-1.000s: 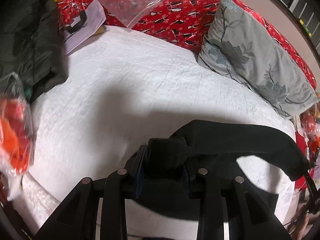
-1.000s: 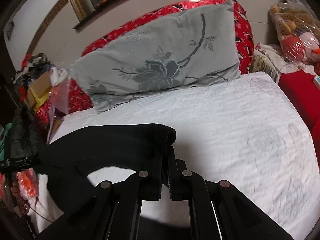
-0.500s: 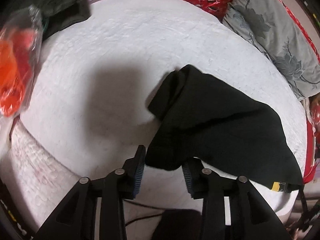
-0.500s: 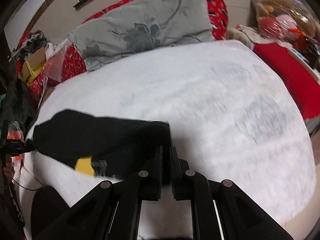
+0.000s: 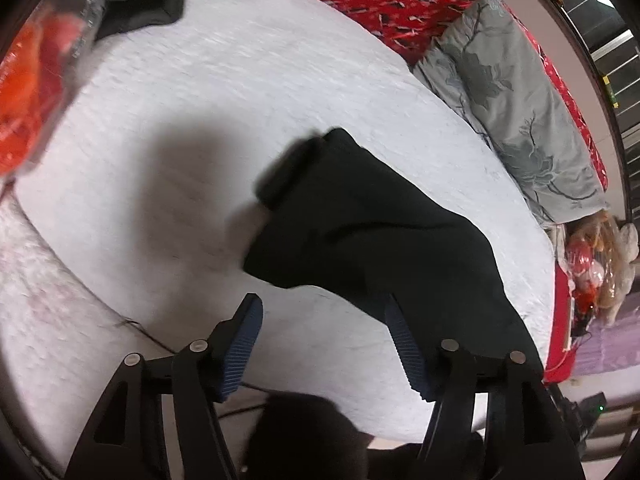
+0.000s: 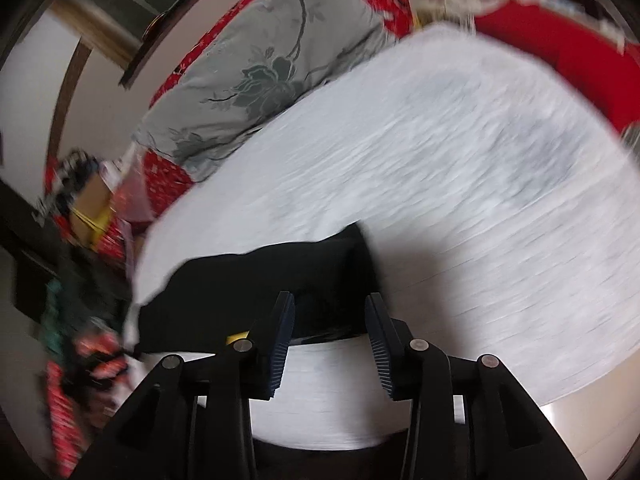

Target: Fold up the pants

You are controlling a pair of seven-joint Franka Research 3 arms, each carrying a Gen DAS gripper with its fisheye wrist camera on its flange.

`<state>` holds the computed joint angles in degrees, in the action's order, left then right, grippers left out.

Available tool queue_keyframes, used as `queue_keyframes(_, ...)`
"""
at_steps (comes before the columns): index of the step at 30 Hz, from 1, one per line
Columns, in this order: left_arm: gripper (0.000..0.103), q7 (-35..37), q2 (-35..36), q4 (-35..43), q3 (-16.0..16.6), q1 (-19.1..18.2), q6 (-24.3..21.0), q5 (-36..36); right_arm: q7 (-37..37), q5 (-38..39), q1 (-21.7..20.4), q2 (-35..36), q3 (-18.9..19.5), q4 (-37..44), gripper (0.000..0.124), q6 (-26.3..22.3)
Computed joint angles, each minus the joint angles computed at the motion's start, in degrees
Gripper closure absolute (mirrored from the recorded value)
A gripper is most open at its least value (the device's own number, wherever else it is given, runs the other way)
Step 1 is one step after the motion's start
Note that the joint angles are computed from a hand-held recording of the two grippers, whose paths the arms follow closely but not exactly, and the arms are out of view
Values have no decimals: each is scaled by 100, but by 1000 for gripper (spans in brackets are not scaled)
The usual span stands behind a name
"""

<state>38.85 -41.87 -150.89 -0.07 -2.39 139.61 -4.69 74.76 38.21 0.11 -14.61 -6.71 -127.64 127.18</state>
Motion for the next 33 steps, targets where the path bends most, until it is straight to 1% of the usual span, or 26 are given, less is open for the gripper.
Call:
queue_keyframes(4,39,145,224,38,201,-89,-3,-238,442,442,90,325,27,111,79,-262)
queue_keyframes(6,39,159,328,51,242,-56,41,-347,632,666,120,466,65,138,79,-259)
queue_keyframes(9,40,212,493,114,317,27,91,-467,990,691,159,664,180,210,79,-72)
queue_keyframes(12,43,368,603,146,442,23,191,-689,1287,803,191,858,229,286,79,64)
queue_keyframes(14,56,536,665,145,570,-21,250,-921,1403,932,194,949,233,308,79,124)
queue_keyframes(15,60,649,667,112,648,-59,294,-1072,1465,1020,196,978,237,297,79,168)
queue_keyframes(17,76,801,752,111,737,-88,384,-1331,1482,1138,192,1029,238,295,83,208)
queue_keyframes(18,78,855,739,83,752,-74,422,-1429,1507,1114,190,1054,248,305,87,234)
queue_keyframes(19,80,847,772,98,719,-27,464,-1469,1516,1061,190,1064,262,306,98,286)
queue_keyframes(20,86,845,783,96,689,23,541,-1492,1477,1049,185,1056,261,292,106,321)
queue_keyframes(21,90,793,853,124,625,85,666,-1483,1410,1054,185,1055,262,288,118,364)
queue_keyframes(22,95,858,875,164,691,70,723,-1562,1390,1007,181,1061,264,300,119,397)
queue_keyframes(24,97,1031,1044,409,800,25,767,-1680,1503,821,175,1218,278,506,120,417)
queue_keyframes(25,98,1054,1092,535,782,98,744,-1635,1545,779,163,1353,276,688,120,396)
queue_keyframes(27,98,1125,1163,770,768,198,884,-1613,1549,943,158,1578,313,1090,121,624)
queue_keyframes(29,98,1068,1145,891,654,382,992,-1409,1053,1522,165,1618,382,1359,121,906)
queue_keyframes(31,98,1110,1027,779,622,430,1031,-1286,712,1560,184,1588,424,1460,121,945)
queue_keyframes(33,98,1072,946,540,569,484,960,-1141,620,1338,198,1516,428,1346,121,819)
